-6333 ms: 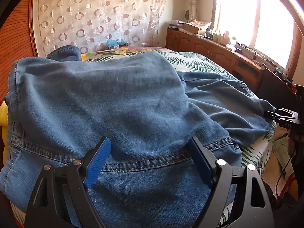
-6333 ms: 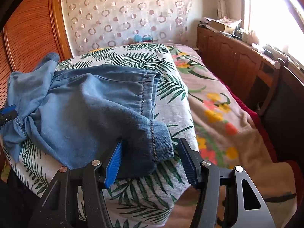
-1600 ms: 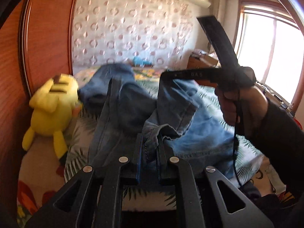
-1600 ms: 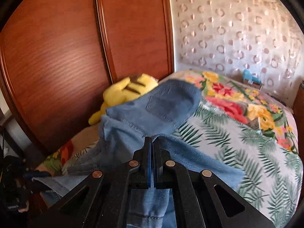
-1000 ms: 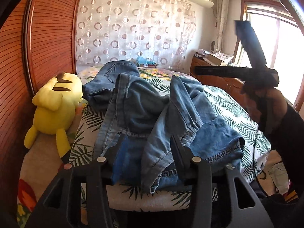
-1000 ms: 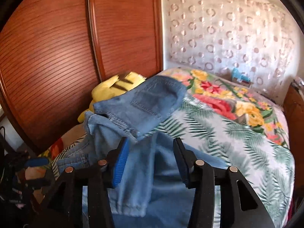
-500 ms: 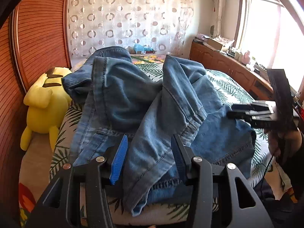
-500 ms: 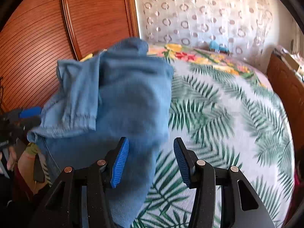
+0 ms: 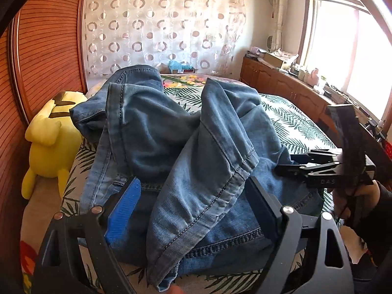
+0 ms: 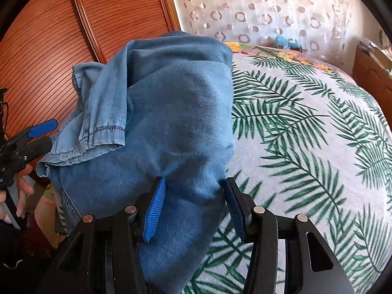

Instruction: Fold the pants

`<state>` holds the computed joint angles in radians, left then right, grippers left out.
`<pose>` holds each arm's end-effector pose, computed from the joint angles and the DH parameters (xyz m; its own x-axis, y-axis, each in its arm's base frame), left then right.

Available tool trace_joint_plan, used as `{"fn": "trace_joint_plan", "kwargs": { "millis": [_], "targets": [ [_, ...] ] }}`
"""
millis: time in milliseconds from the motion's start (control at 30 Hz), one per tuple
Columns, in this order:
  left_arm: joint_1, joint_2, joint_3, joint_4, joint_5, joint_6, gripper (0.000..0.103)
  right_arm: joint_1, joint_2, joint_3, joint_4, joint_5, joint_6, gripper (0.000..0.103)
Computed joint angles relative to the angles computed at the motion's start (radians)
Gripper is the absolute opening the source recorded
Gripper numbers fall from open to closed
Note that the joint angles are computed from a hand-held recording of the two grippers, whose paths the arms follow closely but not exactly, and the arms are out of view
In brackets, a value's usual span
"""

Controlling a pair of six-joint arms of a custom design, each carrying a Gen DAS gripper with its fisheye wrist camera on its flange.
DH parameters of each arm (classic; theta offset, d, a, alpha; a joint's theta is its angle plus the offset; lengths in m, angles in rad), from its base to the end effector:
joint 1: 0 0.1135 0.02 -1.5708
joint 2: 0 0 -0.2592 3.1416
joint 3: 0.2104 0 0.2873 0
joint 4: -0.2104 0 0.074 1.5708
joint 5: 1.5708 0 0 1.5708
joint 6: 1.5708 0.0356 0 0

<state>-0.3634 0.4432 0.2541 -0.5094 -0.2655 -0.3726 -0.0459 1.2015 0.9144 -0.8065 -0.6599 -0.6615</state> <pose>0.1492 -0.0467 0.1611 -0.6163 -0.1414 -0.7747 -0.0743 0.9898 -0.1216 0.2605 0.0099 0.2425 -0.5497 -0.4606 -0.6969 -0.7384 0.6580 0.1475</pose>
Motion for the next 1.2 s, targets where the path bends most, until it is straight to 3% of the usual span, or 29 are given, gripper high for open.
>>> {"fn": "trace_joint_plan", "kwargs": {
  "millis": [167, 233, 300, 367, 500, 667, 833, 1000, 1100, 1200],
  "targets": [
    [-0.005, 0.018, 0.009, 0.005, -0.009, 0.001, 0.087, 0.012, 0.033, 0.006, 0.032, -0.011, 0.027, 0.051],
    [-0.012, 0.028, 0.011, 0.009, -0.015, -0.001, 0.087, 0.01, 0.058, 0.024, 0.007, -0.034, -0.002, 0.039],
    [-0.02, 0.044, 0.016, 0.016, -0.023, -0.003, 0.087, 0.015, 0.056, 0.028, 0.019, -0.032, -0.004, 0.012],
    [-0.024, 0.059, 0.02, 0.024, -0.025, -0.003, 0.087, 0.003, 0.019, 0.016, 0.049, -0.052, 0.01, 0.008],
    [-0.035, 0.075, 0.032, 0.029, -0.031, -0.004, 0.087, -0.05, -0.056, 0.016, 0.072, -0.111, 0.036, 0.007],
    [-0.044, 0.107, 0.054, 0.052, -0.034, -0.005, 0.087, -0.152, -0.033, 0.101, 0.042, -0.163, -0.007, 0.007],
    [-0.081, 0.186, 0.083, 0.104, -0.044, -0.008, 0.087, -0.34, 0.108, 0.221, 0.013, -0.183, -0.089, 0.007],
    [-0.127, 0.337, 0.135, 0.205, -0.036, -0.007, 0.087, -0.454, 0.36, 0.361, -0.034, -0.104, -0.177, 0.008],
    [-0.164, 0.46, 0.182, 0.269, -0.036, -0.001, 0.087, -0.478, 0.42, 0.358, 0.027, -0.04, -0.185, 0.013],
    [-0.19, 0.558, 0.223, 0.306, -0.03, 0.001, 0.087, -0.527, 0.456, 0.381, 0.003, -0.071, -0.23, 0.017]
  ]
}}
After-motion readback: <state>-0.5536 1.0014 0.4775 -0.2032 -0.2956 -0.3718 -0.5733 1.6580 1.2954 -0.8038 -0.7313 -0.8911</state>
